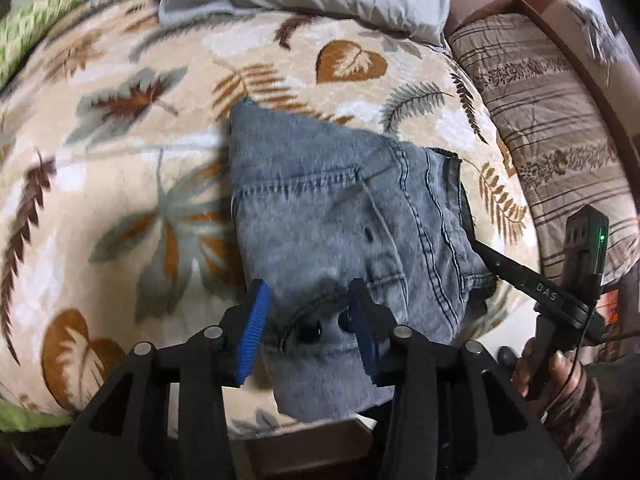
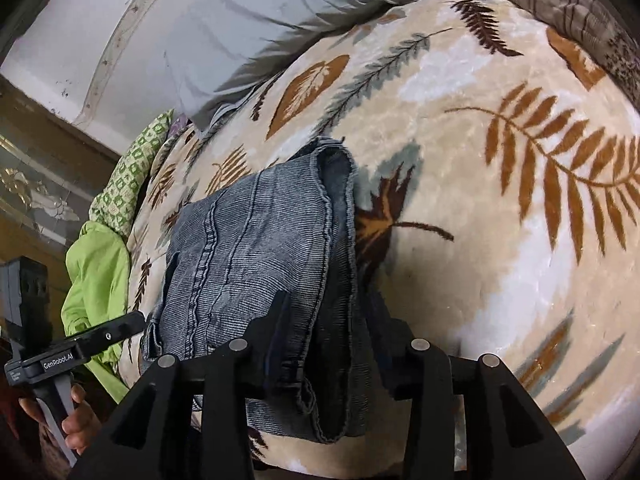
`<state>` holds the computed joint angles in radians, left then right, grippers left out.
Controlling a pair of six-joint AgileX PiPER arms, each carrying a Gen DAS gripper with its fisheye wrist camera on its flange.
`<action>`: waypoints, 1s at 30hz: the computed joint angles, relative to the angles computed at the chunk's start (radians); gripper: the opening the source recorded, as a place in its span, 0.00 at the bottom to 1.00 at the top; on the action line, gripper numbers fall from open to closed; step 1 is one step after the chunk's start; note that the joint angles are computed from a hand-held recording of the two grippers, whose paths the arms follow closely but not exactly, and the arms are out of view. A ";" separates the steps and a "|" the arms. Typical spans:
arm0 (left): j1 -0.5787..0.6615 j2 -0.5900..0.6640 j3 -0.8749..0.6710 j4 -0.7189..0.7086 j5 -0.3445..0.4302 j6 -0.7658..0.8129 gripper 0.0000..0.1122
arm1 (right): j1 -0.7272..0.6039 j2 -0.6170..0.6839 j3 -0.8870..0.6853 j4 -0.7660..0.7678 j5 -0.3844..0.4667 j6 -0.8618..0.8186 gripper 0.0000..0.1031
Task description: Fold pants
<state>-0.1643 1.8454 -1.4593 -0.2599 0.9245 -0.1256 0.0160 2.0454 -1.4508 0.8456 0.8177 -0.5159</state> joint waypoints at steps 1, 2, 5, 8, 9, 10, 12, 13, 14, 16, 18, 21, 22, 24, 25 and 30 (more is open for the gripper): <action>0.020 -0.001 0.010 -0.044 0.010 0.018 0.38 | 0.002 0.001 -0.013 -0.003 0.021 -0.007 0.27; 0.036 -0.001 0.018 -0.082 0.018 0.037 0.42 | 0.001 -0.005 -0.015 0.000 0.031 -0.021 0.15; 0.070 -0.007 0.066 -0.200 0.024 0.097 0.51 | 0.022 -0.057 0.006 -0.021 0.017 -0.089 0.06; 0.033 -0.020 0.118 -0.149 -0.039 0.085 0.52 | 0.062 -0.099 0.048 -0.107 -0.056 -0.088 0.03; 0.022 -0.019 0.132 -0.128 -0.058 0.077 0.53 | 0.074 -0.106 0.065 -0.142 -0.084 -0.076 0.03; 0.008 -0.017 0.151 -0.104 -0.082 0.062 0.57 | 0.087 -0.104 0.082 -0.193 -0.117 -0.050 0.03; 0.009 -0.008 0.178 -0.119 -0.113 0.086 0.61 | 0.090 -0.085 0.096 -0.234 -0.139 -0.025 0.03; 0.022 0.000 0.190 -0.158 -0.122 0.116 0.63 | 0.080 -0.071 0.112 -0.201 -0.148 -0.049 0.04; 0.034 0.008 0.192 -0.184 -0.121 0.130 0.66 | 0.072 -0.069 0.121 -0.173 -0.154 -0.069 0.04; 0.059 0.021 0.187 -0.226 -0.106 0.149 0.69 | 0.066 -0.060 0.112 -0.159 -0.151 -0.072 0.04; 0.080 0.014 0.192 -0.267 -0.090 0.183 0.68 | 0.050 -0.060 0.096 -0.139 -0.126 -0.075 0.10; 0.090 0.000 0.180 -0.264 -0.070 0.201 0.68 | -0.025 -0.081 0.107 0.020 -0.054 -0.141 0.12; 0.089 -0.003 0.179 -0.260 -0.067 0.200 0.68 | -0.057 -0.076 0.103 0.091 0.004 -0.175 0.14; 0.086 -0.003 0.180 -0.261 -0.063 0.207 0.68 | -0.086 -0.080 0.113 0.173 0.070 -0.224 0.24; 0.087 0.000 0.182 -0.268 -0.059 0.213 0.68 | -0.090 -0.082 0.119 0.194 0.089 -0.235 0.28; 0.088 0.002 0.191 -0.287 -0.057 0.230 0.68 | -0.130 -0.011 0.147 0.317 0.193 -0.248 0.32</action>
